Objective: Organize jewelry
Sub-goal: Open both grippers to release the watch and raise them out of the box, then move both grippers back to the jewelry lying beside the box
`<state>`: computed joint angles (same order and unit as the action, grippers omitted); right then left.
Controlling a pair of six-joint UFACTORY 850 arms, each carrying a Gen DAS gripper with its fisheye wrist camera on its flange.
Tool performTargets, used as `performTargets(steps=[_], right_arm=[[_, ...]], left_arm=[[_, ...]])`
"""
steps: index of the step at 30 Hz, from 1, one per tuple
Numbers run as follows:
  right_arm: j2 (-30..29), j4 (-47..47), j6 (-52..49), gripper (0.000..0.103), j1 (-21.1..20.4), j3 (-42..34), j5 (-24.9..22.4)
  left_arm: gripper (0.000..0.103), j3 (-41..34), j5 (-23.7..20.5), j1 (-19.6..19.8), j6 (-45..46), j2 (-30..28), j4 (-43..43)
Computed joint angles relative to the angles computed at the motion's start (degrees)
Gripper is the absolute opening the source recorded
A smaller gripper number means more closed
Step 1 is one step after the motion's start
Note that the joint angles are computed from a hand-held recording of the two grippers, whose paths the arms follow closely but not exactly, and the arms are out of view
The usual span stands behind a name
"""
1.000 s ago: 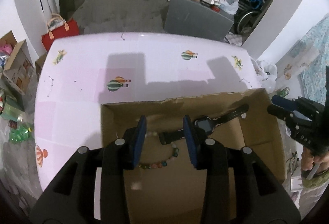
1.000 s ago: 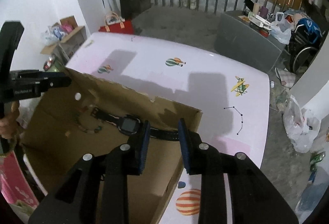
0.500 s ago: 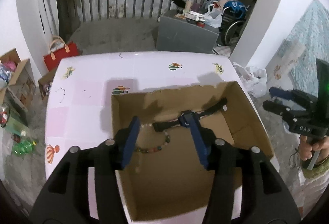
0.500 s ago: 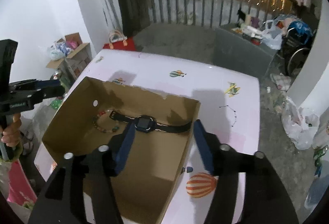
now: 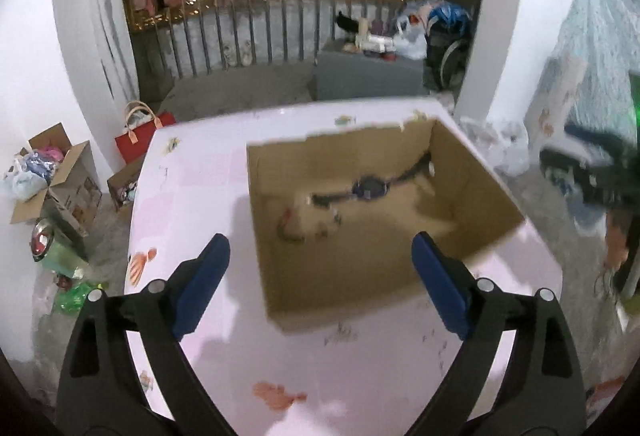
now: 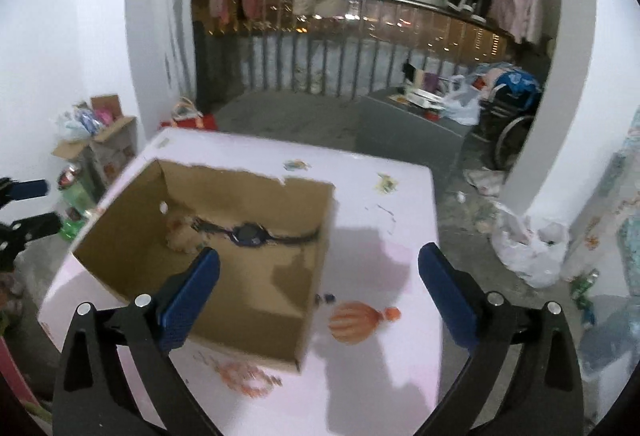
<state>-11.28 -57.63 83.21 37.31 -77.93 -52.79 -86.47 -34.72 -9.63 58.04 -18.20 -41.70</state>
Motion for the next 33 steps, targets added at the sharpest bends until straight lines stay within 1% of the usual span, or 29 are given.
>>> performTargets(steps=[1, 3, 5, 7, 9, 10, 12, 13, 14, 15, 16, 18, 20, 21, 23, 25, 26, 28, 29, 30, 32, 33], right_arm=[[-0.12, 0.40, -0.66, 0.097, 0.46, -0.09, -1.55], [-0.49, -0.43, -1.16, 0.097, 1.75, -0.12, -5.41], [-0.28, -2.97, 0.09, 0.097, 3.86, 0.86, -9.48], [0.57, -4.69, 1.26, 0.097, 5.29, 2.63, -10.79], [1.41, -6.25, 3.12, 0.097, 6.34, 4.52, -11.19], [2.03, -7.24, 4.41, 0.097, 6.94, 5.95, -10.63], [3.84, -9.20, 6.80, 0.097, 7.70, 9.40, -6.35], [4.68, -10.07, 7.84, 0.097, 7.88, 11.24, -3.23], [5.01, -10.58, 8.73, 0.097, 8.04, 12.55, -1.06], [4.98, -10.74, 9.51, 0.097, 8.19, 13.47, 0.53], [4.71, -10.72, 10.37, 0.097, 8.23, 14.33, 2.18], [4.11, -11.48, 12.55, 0.097, 8.40, 15.78, 4.69], [3.19, -12.12, 14.15, 0.097, 8.38, 16.15, 6.21], [2.91, -12.78, 15.39, 0.097, 8.46, 16.45, 7.05], [2.49, -15.85, 19.44, 0.097, 8.18, 17.16, 10.45], [2.34, -19.19, 23.32, 0.097, 8.00, 17.98, 13.40], [2.09, -20.36, 24.40, 0.097, 7.67, 18.10, 14.56], [1.31, -21.17, 25.31, 0.097, 7.02, 17.98, 16.64], [1.03, -21.44, 25.79, 0.097, 6.52, 18.00, 18.07], [0.75, -21.46, 26.05, 0.097, 6.28, 17.83, 18.93], [0.50, -23.18, 27.94, 0.097, 5.42, 18.02, 21.93], [0.42, -24.29, 28.84, 0.097, 5.09, 18.13, 23.05]], left_arm=[[0.088, 0.85, -0.51, 0.47, 0.76, 0.50, -0.56], [0.088, 3.40, -0.78, 1.92, 4.02, 1.66, -4.73], [0.088, 5.89, 0.49, 2.82, 5.26, 2.53, -5.60], [0.088, 7.18, -0.05, 3.63, 4.22, 2.31, -4.03], [0.088, 7.08, -3.18, 4.73, 3.18, 1.14, -4.05], [0.088, 7.14, -5.61, 5.62, 3.92, 0.33, -6.01], [0.090, 7.97, -8.03, 6.93, 6.95, -0.59, -9.87], [0.092, 8.33, -7.64, 7.00, 7.87, -0.85, -10.60], [0.095, 9.08, -6.98, 7.12, 9.28, -0.98, -11.35], [0.095, 9.75, -6.41, 7.16, 10.53, -1.02, -12.03], [0.095, 10.31, -6.44, 7.24, 12.07, -1.17, -12.71], [0.095, 10.92, -8.05, 7.42, 14.54, -1.64, -13.74], [0.095, 11.16, -11.31, 7.92, 16.10, -2.61, -14.73], [0.095, 10.86, -13.66, 8.22, 16.68, -3.53, -15.19], [0.095, 10.25, -15.99, 8.32, 15.48, -4.78, -15.13], [0.095, 9.89, -17.02, 8.45, 15.49, -5.78, -16.14], [0.095, 10.03, -16.74, 8.43, 16.66, -5.98, -17.11], [0.095, 11.32, -13.40, 7.73, 20.28, -5.36, -18.50], [0.095, 12.47, -10.24, 7.00, 23.09, -4.64, -19.33], [0.095, 13.35, -8.01, 6.49, 25.44, -4.09, -20.14], [0.095, 16.36, -0.84, 4.57, 34.44, -2.37, -23.14], [0.095, 17.01, 0.97, 3.96, 37.53, -2.09, -24.25]])
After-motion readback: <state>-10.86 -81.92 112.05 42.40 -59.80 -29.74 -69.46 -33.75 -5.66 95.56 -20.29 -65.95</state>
